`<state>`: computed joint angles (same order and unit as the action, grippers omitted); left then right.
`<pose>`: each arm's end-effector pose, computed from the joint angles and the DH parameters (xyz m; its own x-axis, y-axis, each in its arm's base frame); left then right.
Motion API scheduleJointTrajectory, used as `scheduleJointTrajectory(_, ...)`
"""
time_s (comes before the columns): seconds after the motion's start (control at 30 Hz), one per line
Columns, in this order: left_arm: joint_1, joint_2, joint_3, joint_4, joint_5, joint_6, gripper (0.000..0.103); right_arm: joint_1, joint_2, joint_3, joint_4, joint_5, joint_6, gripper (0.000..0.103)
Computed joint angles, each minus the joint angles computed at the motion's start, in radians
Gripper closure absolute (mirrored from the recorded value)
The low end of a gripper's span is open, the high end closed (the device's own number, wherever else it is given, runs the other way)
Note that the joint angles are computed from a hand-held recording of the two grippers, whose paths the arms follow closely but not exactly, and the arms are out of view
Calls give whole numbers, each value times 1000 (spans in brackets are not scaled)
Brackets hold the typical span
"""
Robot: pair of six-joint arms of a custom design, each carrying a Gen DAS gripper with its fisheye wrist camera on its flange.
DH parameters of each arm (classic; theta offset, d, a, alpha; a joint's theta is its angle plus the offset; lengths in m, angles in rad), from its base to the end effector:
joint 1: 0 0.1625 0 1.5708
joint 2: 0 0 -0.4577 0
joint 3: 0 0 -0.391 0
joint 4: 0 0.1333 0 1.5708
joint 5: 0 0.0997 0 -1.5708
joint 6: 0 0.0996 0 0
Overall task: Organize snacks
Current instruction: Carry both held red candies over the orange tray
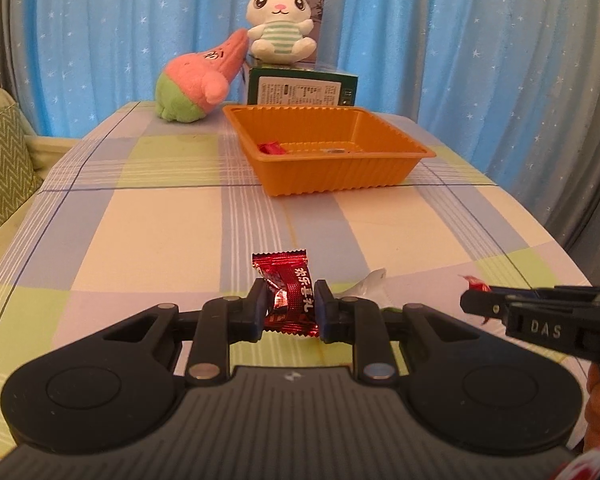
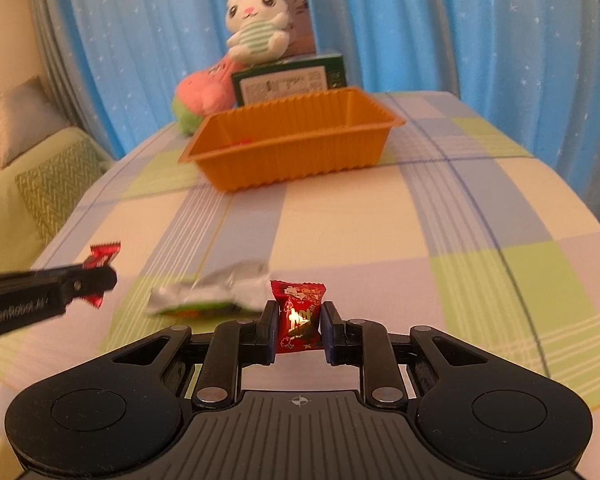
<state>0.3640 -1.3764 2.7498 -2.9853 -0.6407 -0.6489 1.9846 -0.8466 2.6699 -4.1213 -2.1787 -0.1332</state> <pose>-0.1738 -0.2943 0.1728 -0.7583 0.2208 -0.6134 0.5967 0.6139 -0.5168 0.2044 -0.2754 0.1319 -0.8563 -0.0734 0.5112 -0.4178 0.6803 -0.6022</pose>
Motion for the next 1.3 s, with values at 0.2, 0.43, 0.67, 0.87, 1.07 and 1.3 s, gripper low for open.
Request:
scheduleJointTrajectory(0.2,29,67,-51,-111,-26,124,81,-23,-56,-33,32,4,-32,81)
scheduleJointTrajectory(0.43,97,144,-142,-243,-32,302,81,-63,-119,-83,89,27,-96,81)
scheduleJointTrajectory(0.67,159,225,-240,-348,-49,450,81,-97,-150,-148,137,57,-149,81)
scheduleJointTrajectory(0.87,203,276,-300,-392,-63,501,81,-121,-161,-199,175,79,-167,81)
scheduleJointTrajectory(1.07,241,316,-350,-417,-58,550,81,-148,-164,-236,187,103,-175,81)
scheduleJointTrajectory(1.3,278,345,-400,-423,-54,564,81,-170,-162,-280,181,139,-175,81)
